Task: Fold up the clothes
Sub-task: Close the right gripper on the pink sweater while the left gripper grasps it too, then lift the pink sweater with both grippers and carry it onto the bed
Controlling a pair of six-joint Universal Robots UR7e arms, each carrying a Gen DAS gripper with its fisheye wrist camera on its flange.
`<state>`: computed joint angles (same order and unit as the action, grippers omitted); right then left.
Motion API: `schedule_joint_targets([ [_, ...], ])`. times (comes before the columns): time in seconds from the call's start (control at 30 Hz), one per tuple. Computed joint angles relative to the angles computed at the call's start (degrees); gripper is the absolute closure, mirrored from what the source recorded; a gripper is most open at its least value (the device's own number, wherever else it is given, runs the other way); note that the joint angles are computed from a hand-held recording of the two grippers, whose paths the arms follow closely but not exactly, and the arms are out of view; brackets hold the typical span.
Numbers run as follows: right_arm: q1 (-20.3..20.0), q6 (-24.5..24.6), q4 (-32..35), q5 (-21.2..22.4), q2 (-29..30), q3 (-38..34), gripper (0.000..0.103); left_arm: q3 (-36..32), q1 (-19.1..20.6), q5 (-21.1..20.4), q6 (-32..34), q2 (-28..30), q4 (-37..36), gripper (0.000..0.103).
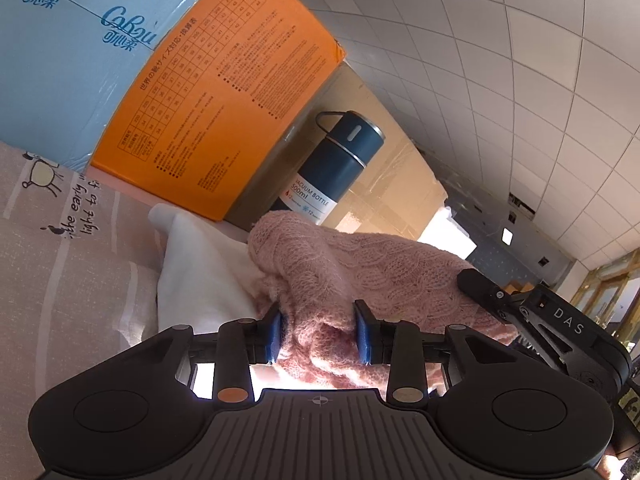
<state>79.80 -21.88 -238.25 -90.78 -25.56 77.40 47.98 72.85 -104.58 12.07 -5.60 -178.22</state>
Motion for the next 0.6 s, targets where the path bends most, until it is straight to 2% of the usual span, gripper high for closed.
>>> schedule_joint_targets([
  [0.17,0.0,-2.0,-1.4,3.5,-0.2,1.2,0.066,6.2,-0.4,0.1,3.9,-2.6,-6.4,0.069],
  [0.43,-0.8,-0.7,-2.0,11.3,-1.7,4.2,0.078,12.3,-0.1,-0.6,4.3,-6.0,-10.0,0.073],
  [0.5,-0.8,-0.2,-1.5,10.8,-2.1,4.9,0.080,13.6,0.0,-0.1,4.2,-6.8,-10.4,0.073],
  [0.6,-0.1,0.4,0.5,6.9,-2.4,5.0,0.080,13.8,-0.2,1.7,4.6,-7.1,-8.2,0.073],
])
